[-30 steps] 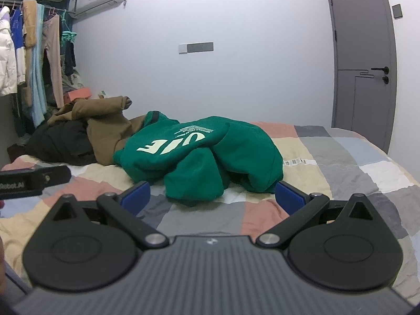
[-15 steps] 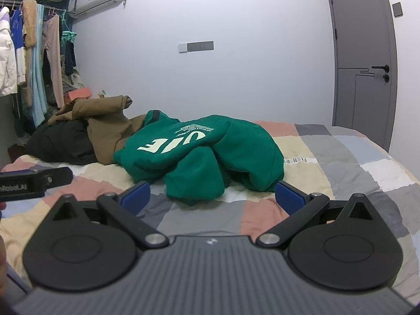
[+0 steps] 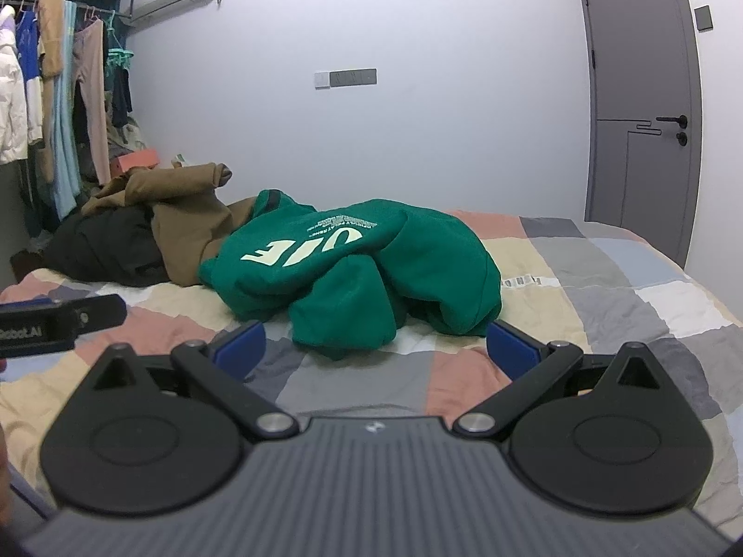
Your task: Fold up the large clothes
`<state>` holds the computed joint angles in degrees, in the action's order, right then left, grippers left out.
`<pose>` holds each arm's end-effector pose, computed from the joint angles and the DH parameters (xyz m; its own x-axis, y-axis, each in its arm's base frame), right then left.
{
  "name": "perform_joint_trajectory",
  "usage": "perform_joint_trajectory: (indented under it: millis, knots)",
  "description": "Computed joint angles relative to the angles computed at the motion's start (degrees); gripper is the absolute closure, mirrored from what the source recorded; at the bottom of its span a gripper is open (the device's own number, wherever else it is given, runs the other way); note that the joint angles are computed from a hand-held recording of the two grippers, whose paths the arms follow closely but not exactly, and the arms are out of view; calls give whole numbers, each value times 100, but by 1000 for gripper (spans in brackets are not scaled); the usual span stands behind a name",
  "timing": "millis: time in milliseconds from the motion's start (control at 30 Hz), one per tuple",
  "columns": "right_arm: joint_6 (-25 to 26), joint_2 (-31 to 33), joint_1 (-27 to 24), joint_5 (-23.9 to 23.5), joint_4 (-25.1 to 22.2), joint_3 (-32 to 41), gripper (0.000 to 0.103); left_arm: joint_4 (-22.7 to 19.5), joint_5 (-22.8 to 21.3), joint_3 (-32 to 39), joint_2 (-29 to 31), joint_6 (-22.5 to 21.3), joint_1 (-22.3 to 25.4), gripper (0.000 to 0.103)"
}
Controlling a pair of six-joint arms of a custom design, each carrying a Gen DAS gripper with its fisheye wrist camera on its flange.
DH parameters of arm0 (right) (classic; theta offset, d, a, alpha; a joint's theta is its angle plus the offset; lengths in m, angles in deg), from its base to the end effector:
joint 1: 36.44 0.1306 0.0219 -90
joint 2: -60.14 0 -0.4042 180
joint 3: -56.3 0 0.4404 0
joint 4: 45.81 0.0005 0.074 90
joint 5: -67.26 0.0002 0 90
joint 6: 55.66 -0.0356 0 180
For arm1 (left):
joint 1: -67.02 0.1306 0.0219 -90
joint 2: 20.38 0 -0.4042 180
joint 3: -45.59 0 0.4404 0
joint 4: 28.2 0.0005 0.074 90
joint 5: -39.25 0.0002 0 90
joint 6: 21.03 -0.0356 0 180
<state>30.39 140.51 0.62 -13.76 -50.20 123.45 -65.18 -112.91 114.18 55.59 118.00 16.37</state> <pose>0.3923 0.2887 0.3952 -0.2737 -0.1214 -0.9541 -0.4588 0.8884 0.0185 0.2936 -0.3092 0.4027 -0.2607 -0.2382 -0.9356 -0.3608 0.9229 -0.1345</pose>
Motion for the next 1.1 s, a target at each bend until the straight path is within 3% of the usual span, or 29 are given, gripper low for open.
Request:
perform_joint_trajectory:
  millis: [567,1100]
  knots:
    - [-165,53,24,103,-128,71,0,-87,295,-14,29,162,117,0]
    - [-540,392,-140,-42,-368,352,0,-414,1263,125,304,391,583,0]
